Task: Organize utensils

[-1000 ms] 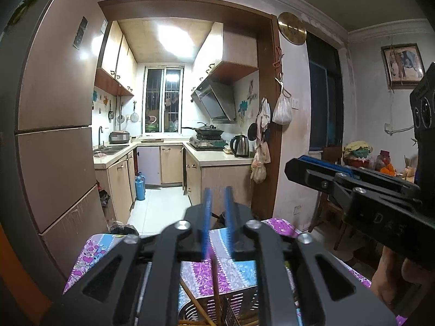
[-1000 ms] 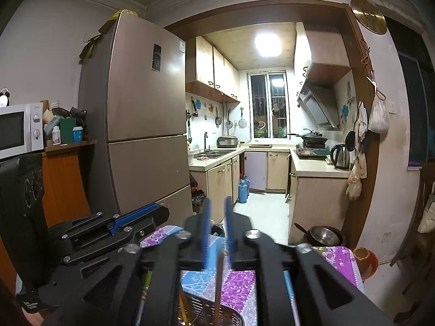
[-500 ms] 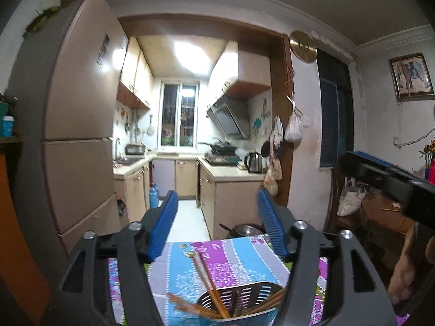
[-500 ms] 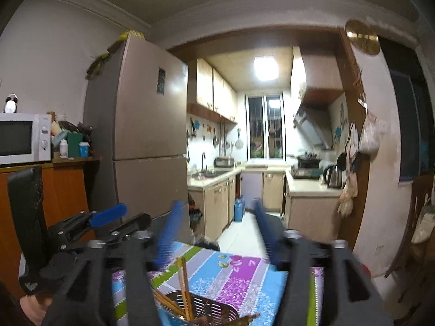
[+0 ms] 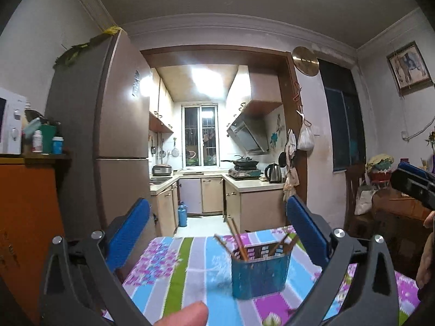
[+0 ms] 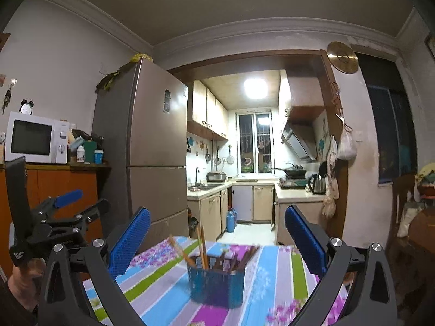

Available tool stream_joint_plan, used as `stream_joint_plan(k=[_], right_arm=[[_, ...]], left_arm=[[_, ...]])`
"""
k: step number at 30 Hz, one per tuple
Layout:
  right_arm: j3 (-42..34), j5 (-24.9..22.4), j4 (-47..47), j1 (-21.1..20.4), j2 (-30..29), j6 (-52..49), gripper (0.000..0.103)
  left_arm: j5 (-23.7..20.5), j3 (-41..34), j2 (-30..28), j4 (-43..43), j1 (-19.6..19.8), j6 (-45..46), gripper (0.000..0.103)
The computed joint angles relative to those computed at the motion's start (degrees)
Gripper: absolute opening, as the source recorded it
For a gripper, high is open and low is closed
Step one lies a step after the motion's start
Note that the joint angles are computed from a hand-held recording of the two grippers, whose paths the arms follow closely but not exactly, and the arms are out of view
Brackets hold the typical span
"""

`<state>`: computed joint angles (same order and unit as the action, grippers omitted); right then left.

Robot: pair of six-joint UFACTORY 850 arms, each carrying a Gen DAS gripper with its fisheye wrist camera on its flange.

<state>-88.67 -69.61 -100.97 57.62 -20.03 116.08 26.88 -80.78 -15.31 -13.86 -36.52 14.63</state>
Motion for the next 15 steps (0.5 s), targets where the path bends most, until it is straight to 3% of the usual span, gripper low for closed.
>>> stream_joint_plan(k=[15], right_arm=[[2.7,-5.0,10.4,6.4,-3.7,5.4,0.099]], left_arm=[[0.5,14.9,7.1,-1.5,-1.5,-0.4,0.097]])
